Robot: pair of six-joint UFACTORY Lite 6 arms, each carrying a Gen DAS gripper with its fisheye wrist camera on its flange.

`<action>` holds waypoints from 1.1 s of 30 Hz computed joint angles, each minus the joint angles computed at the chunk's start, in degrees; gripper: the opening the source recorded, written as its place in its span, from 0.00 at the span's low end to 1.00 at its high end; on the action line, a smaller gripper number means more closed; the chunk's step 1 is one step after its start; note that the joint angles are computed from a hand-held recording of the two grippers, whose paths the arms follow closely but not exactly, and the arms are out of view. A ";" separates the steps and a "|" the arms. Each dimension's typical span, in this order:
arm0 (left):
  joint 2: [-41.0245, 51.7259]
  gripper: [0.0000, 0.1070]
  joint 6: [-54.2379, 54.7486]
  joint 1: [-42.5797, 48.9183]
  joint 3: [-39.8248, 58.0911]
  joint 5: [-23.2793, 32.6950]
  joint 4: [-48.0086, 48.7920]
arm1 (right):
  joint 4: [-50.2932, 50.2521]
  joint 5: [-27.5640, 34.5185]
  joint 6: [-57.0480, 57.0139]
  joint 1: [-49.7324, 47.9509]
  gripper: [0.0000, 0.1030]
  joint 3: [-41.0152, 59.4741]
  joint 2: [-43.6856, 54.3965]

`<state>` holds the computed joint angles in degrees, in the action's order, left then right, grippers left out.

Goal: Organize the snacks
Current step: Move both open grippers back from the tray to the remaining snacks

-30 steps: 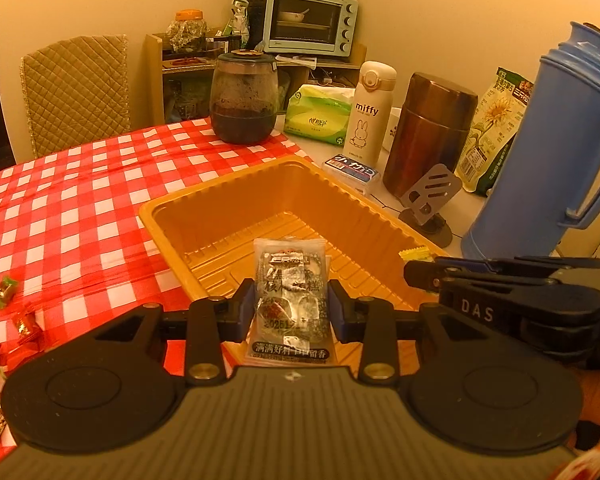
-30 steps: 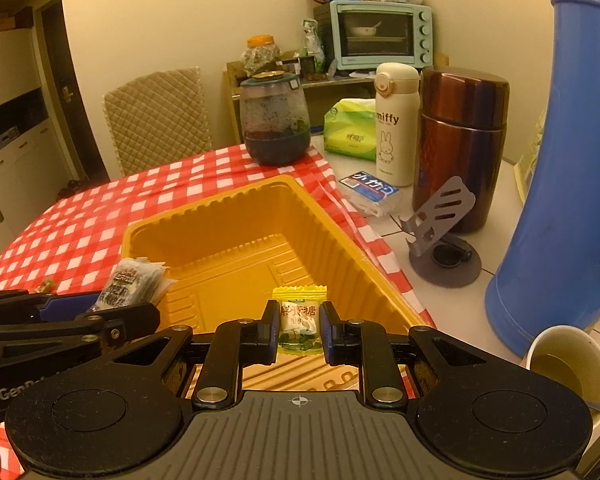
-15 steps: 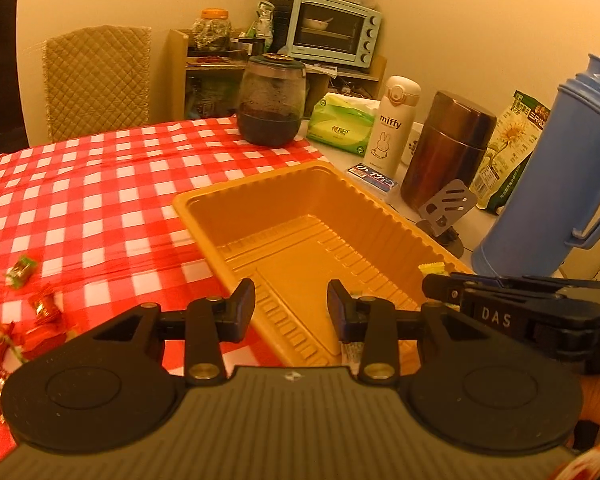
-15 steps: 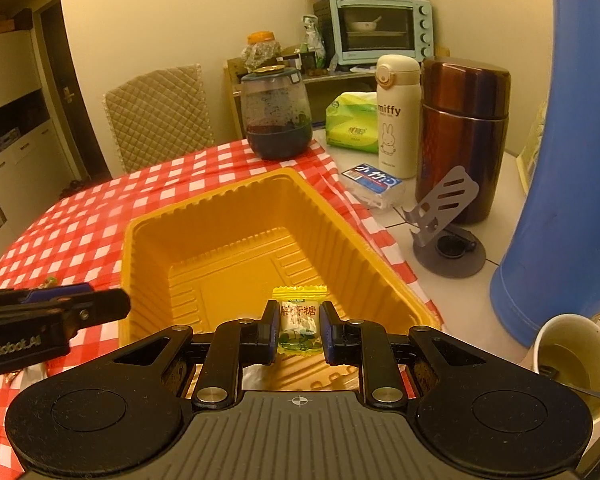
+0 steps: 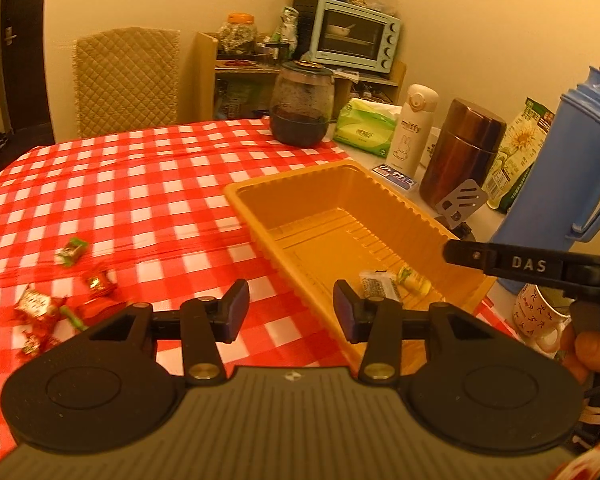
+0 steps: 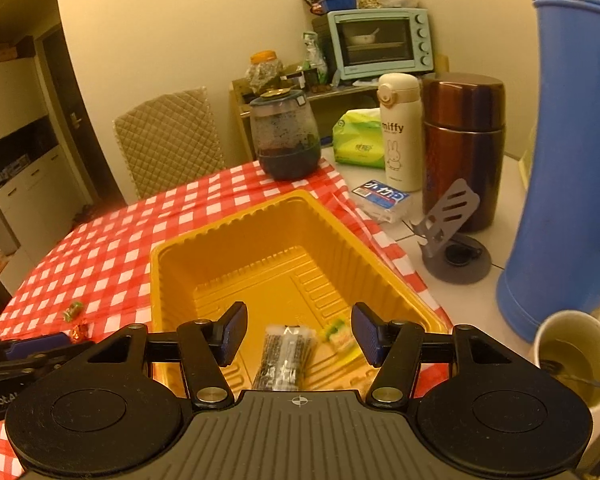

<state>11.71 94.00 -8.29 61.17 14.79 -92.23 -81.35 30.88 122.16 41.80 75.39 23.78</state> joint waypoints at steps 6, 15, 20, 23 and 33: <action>-8.11 0.49 -9.49 3.68 -5.26 1.20 10.20 | 9.18 4.36 -8.25 4.77 0.56 3.65 -0.59; -19.59 0.59 -24.97 11.25 -8.97 6.01 28.47 | 15.30 11.74 -14.36 12.39 0.57 13.23 0.81; -21.82 0.62 -25.79 16.33 -8.93 9.14 30.23 | 16.72 13.40 -17.55 15.04 0.59 20.27 4.29; -22.11 0.63 -24.25 19.31 -8.80 10.92 29.31 | 18.20 14.25 -19.83 15.97 0.59 24.39 6.72; -23.72 0.68 -16.28 30.32 -10.08 18.19 25.29 | 22.36 18.85 -27.05 19.81 0.66 37.18 14.90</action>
<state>-12.01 77.72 22.04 51.09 32.98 -66.94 -58.99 49.73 95.10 61.60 112.57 38.68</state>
